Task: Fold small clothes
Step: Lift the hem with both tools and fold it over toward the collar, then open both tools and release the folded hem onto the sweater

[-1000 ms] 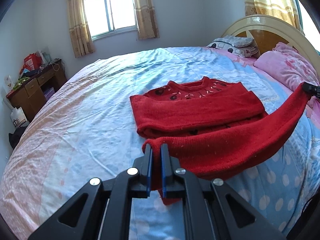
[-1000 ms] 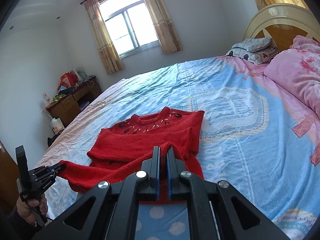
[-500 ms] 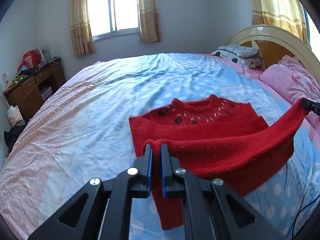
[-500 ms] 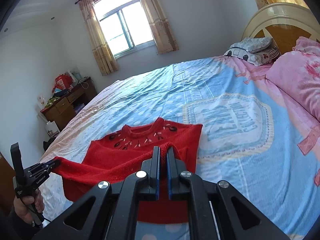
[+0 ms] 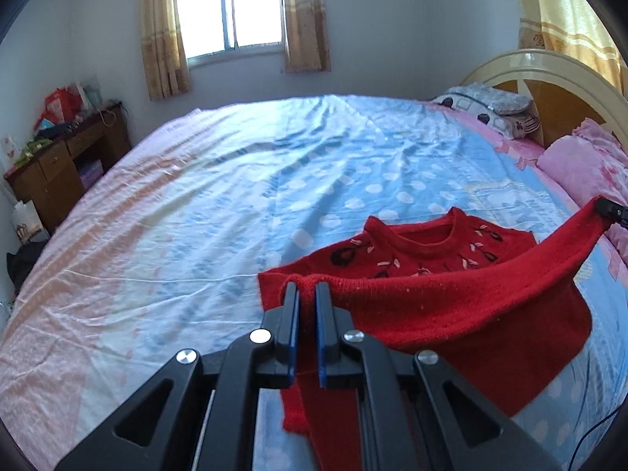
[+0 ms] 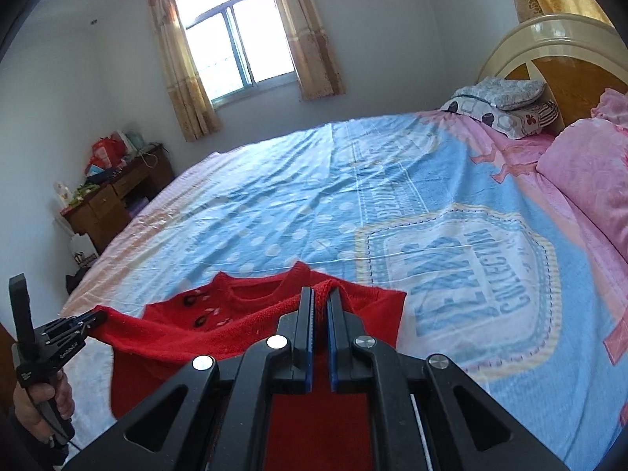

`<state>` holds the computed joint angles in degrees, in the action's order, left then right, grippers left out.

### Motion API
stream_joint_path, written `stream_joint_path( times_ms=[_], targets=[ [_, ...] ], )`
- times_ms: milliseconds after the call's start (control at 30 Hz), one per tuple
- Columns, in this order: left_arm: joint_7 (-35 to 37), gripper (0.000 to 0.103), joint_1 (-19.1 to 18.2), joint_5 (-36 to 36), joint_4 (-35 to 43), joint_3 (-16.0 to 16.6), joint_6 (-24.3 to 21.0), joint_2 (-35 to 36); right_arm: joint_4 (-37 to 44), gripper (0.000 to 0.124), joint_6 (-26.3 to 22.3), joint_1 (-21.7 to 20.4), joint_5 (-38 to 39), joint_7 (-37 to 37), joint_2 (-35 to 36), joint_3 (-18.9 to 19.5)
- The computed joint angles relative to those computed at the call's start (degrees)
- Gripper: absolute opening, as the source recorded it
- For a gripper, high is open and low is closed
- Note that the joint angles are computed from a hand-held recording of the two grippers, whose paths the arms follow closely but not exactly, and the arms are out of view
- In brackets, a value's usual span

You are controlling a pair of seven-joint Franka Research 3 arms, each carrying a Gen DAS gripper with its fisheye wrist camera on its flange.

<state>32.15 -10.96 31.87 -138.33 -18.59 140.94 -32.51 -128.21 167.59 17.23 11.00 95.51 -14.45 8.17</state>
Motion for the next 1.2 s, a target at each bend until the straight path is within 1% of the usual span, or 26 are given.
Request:
stream_joint_path(
  times_ms=[133,167,267,300,367,433,467,500,533,567,600,633,700,733,767,800,833,900,933,967,1000,1033,1067,1133,1200],
  targets=[
    [-0.3,0.008,1.6,1.8,1.4,-0.1,0.3,4.4,3.9,0.005,-1.2,-3.1,-7.1,5.2,5.6,2.2],
    [-0.4,0.008,1.8,2.2,1.8,0.0,0.4,5.5,5.1,0.005,-1.5,-3.7,-10.3,7.4,7.3,2.7],
    [-1.8,0.007,2.6,3.7,2.4,0.1,0.1,8.0,7.9,0.005,-2.9,-2.7,-14.6,10.1,11.2,1.4],
    [-2.6,0.006,3.0,4.7,2.6,-0.2,-0.6,8.8,9.0,0.005,-3.4,-2.5,-17.0,12.3,12.9,1.0],
    [-4.7,0.007,3.6,7.2,3.0,-1.0,-2.8,9.6,10.5,0.005,-5.0,-1.1,-17.3,12.4,14.6,-0.4],
    [-5.9,0.013,3.2,7.8,2.7,-0.6,-4.3,9.7,10.5,0.012,-5.7,-0.3,-27.8,21.3,14.8,-1.9],
    [-6.1,0.013,2.6,7.2,2.2,0.0,-4.5,9.1,9.7,0.029,-5.1,0.0,-29.3,23.1,14.2,-2.3],
    [-6.3,0.013,2.0,6.6,1.1,0.5,-4.1,7.7,8.3,0.047,-3.8,0.2,-26.9,21.5,13.3,-2.5],
    [-6.6,0.015,1.7,7.0,0.2,0.3,-4.4,6.2,6.2,0.052,-2.4,0.4,-22.9,18.4,11.6,-2.6],
    [-6.9,0.019,1.7,7.7,0.0,-0.1,-5.1,5.5,5.5,0.053,-2.3,0.3,-22.8,18.3,10.9,-2.3],
    [-7.1,0.034,1.5,8.7,-0.7,-1.0,-6.3,4.0,4.5,0.053,-2.6,0.1,-23.9,18.6,9.6,-1.8],
    [-7.4,0.052,1.2,9.2,-1.3,-1.3,-6.6,2.8,3.2,0.053,-2.6,0.2,-23.1,16.9,8.2,-1.5],
    [-8.4,0.067,0.2,9.7,-3.0,-2.1,-6.9,-0.3,2.4,0.053,-3.6,1.5,-17.7,11.3,7.3,-1.5],
    [-8.7,0.067,-0.1,9.9,-3.5,-2.4,-6.7,-1.1,2.8,0.053,-6.0,2.6,-14.3,7.4,7.4,-1.5],
    [-8.7,0.068,0.0,10.3,-3.3,-2.6,-6.6,-0.7,3.8,0.053,-7.9,2.9,-13.1,5.5,8.2,-1.2],
    [-7.9,0.072,-0.3,10.5,-2.7,-3.0,-7.2,0.2,4.8,0.053,-9.5,3.2,-12.3,4.0,8.9,-0.8],
    [-7.0,0.075,-0.3,10.7,-1.6,-3.3,-7.9,1.9,6.6,0.053,-11.6,3.5,-12.9,3.0,10.6,-0.1],
    [-6.5,0.075,-0.1,11.5,0.5,-3.7,-9.3,5.3,10.3,0.053,-15.2,4.1,-15.0,3.3,13.7,0.5],
    [-6.6,0.075,-0.1,11.8,1.2,-3.6,-10.0,6.4,12.4,0.053,-17.1,4.6,-14.3,2.8,15.6,0.5],
    [-6.5,0.075,0.4,12.7,3.0,-4.1,-12.4,8.8,14.4,0.053,-18.2,5.0,-13.2,2.5,17.4,0.3],
    [-7.1,0.075,0.5,13.5,3.8,-4.1,-14.0,9.8,16.4,0.053,-18.8,5.5,-14.0,3.8,19.2,-0.1],
    [-8.7,0.077,0.8,14.3,4.5,-3.9,-15.6,10.7,18.3,0.053,-19.0,6.3,-16.8,6.3,20.9,-0.8],
    [-9.7,0.077,0.7,14.7,4.6,-3.3,-16.3,11.0,19.2,0.053,-18.5,6.9,-18.6,8.2,21.7,-1.4],
    [-11.3,0.077,0.4,13.6,4.6,-1.6,-17.0,11.0,21.2,0.053,-16.2,7.7,-20.5,13.7,23.4,-3.1],
    [-13.2,0.077,0.1,12.9,3.4,-0.4,-16.7,9.3,21.6,0.053,-15.6,7.9,-20.2,16.7,23.5,-3.9]
  ],
)
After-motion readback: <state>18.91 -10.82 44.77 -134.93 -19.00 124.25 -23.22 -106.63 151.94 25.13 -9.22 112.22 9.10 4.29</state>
